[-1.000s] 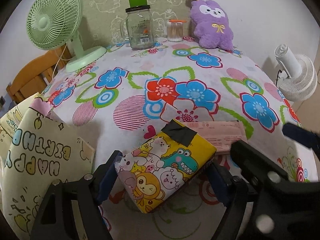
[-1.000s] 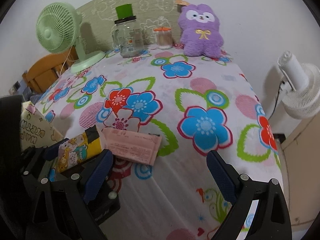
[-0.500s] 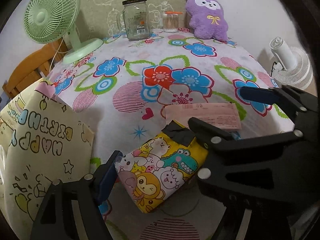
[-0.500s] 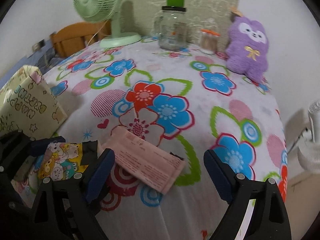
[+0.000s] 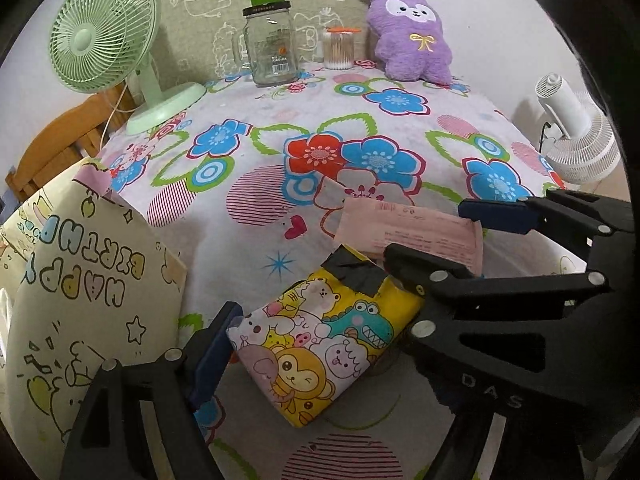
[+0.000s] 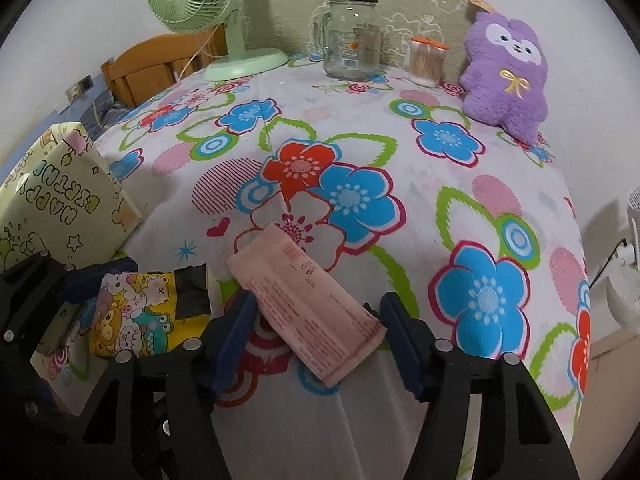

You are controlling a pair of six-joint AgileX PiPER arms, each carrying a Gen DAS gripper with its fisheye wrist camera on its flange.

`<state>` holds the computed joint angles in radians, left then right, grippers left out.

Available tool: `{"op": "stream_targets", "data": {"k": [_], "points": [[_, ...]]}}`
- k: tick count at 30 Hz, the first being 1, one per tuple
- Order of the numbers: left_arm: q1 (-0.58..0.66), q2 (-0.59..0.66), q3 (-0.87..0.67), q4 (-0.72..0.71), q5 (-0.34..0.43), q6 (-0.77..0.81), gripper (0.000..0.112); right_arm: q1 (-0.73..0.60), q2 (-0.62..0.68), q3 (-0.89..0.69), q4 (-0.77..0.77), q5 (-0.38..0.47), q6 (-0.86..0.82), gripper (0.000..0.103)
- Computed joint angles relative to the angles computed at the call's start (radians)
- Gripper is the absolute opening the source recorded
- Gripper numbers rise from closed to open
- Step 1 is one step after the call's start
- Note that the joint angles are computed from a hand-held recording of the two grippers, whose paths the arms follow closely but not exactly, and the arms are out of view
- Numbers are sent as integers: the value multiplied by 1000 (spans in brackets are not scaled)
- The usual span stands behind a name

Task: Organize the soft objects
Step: 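Grasp the pink packet with the right tool while the left tool holds the snack box, then lift the snack box with the left tool while the right tool lifts the pink packet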

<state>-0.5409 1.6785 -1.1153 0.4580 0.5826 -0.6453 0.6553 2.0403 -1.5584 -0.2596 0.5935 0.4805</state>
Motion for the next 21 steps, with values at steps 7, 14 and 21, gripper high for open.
{"op": "stream_targets", "data": {"k": [7, 14, 21], "points": [[-3, -11, 13, -15, -6, 20, 85, 18, -41, 61, -76, 4, 142, 56], [7, -24, 26, -101, -26, 106, 85, 44, -75, 109, -173, 34, 317, 56], [0, -35, 37, -119, -31, 123, 84, 76, -115, 176, -289, 61, 537, 51]]}}
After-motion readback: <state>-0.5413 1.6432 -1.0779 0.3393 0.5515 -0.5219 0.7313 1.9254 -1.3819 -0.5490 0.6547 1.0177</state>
